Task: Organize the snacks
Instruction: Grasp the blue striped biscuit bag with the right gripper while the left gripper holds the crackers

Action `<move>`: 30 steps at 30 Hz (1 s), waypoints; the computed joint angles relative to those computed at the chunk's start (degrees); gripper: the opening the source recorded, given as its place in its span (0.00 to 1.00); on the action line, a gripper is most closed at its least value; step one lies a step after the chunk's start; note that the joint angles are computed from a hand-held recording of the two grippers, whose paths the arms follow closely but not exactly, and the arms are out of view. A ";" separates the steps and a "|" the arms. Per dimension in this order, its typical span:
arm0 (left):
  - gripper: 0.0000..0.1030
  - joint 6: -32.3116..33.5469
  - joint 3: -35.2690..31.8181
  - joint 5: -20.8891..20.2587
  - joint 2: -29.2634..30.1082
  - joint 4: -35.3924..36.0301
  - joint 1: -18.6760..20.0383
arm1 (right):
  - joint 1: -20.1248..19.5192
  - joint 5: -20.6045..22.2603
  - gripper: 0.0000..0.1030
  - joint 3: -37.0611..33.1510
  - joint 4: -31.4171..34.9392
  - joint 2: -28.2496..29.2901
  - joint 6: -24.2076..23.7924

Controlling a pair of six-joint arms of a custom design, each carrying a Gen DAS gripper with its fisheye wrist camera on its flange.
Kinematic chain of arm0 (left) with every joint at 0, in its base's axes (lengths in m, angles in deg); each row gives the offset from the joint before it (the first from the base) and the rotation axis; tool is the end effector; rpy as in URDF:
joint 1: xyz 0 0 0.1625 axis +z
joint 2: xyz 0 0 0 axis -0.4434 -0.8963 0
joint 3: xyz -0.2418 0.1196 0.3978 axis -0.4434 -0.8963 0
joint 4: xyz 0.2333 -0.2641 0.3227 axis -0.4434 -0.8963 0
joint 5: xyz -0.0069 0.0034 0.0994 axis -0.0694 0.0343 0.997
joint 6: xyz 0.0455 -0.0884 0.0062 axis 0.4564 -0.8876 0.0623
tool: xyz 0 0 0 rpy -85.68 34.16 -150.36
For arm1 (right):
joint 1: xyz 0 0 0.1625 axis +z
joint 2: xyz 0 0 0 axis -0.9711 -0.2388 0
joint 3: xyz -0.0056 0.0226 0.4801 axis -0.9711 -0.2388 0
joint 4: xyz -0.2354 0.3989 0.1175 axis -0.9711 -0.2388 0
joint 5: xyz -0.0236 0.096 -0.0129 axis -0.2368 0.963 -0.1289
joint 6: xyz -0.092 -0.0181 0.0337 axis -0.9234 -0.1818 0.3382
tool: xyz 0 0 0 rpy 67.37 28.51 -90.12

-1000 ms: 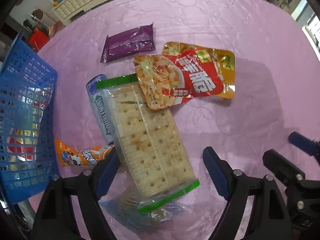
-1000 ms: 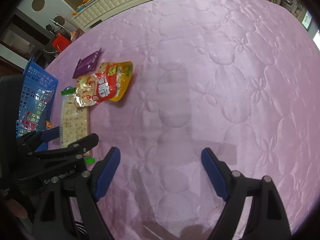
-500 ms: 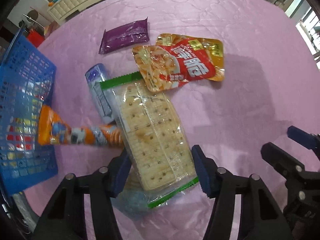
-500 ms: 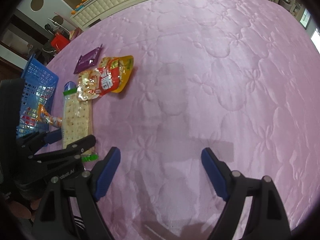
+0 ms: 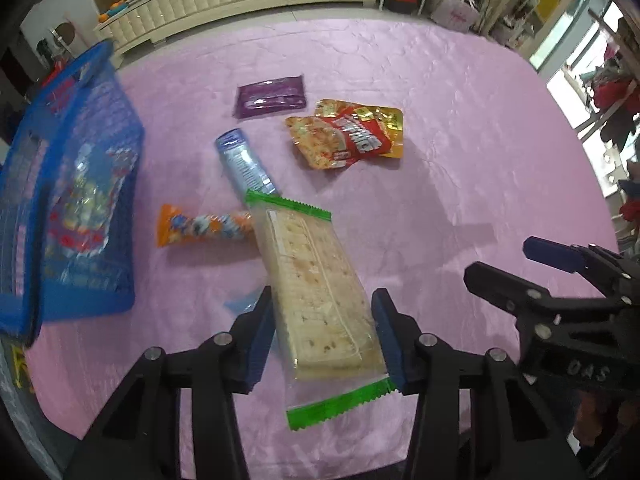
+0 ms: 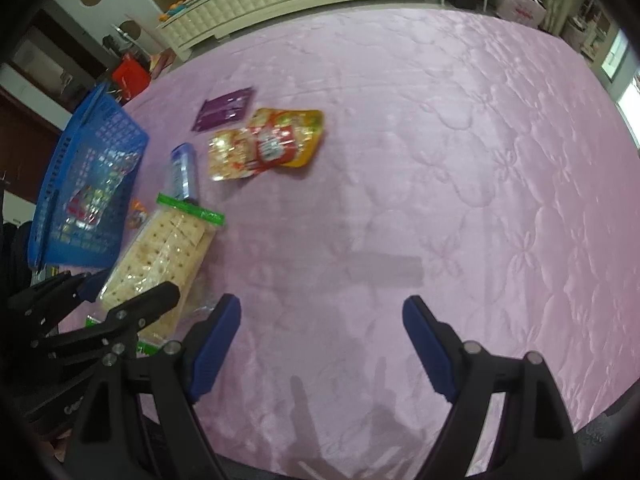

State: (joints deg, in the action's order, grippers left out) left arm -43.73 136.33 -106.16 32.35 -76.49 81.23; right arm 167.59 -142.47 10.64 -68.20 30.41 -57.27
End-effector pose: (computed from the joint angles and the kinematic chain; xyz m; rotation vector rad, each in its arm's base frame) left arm -0.3667 -0.8592 0.0118 0.5435 2.4308 -0.2060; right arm 0.0993 -0.7948 0.3166 0.0269 -2.5366 0.4135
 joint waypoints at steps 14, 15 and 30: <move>0.43 1.39 20.20 1.81 -12.37 -20.14 1.24 | 2.88 0.72 0.84 2.31 -0.74 2.69 -4.81; 0.43 1.14 21.49 1.97 -13.15 -20.74 1.28 | 3.04 0.97 0.84 2.15 -0.74 3.18 -5.37; 0.43 -0.70 27.28 3.83 -16.46 -25.34 3.00 | 4.08 -1.35 0.84 -3.87 1.00 11.62 -9.85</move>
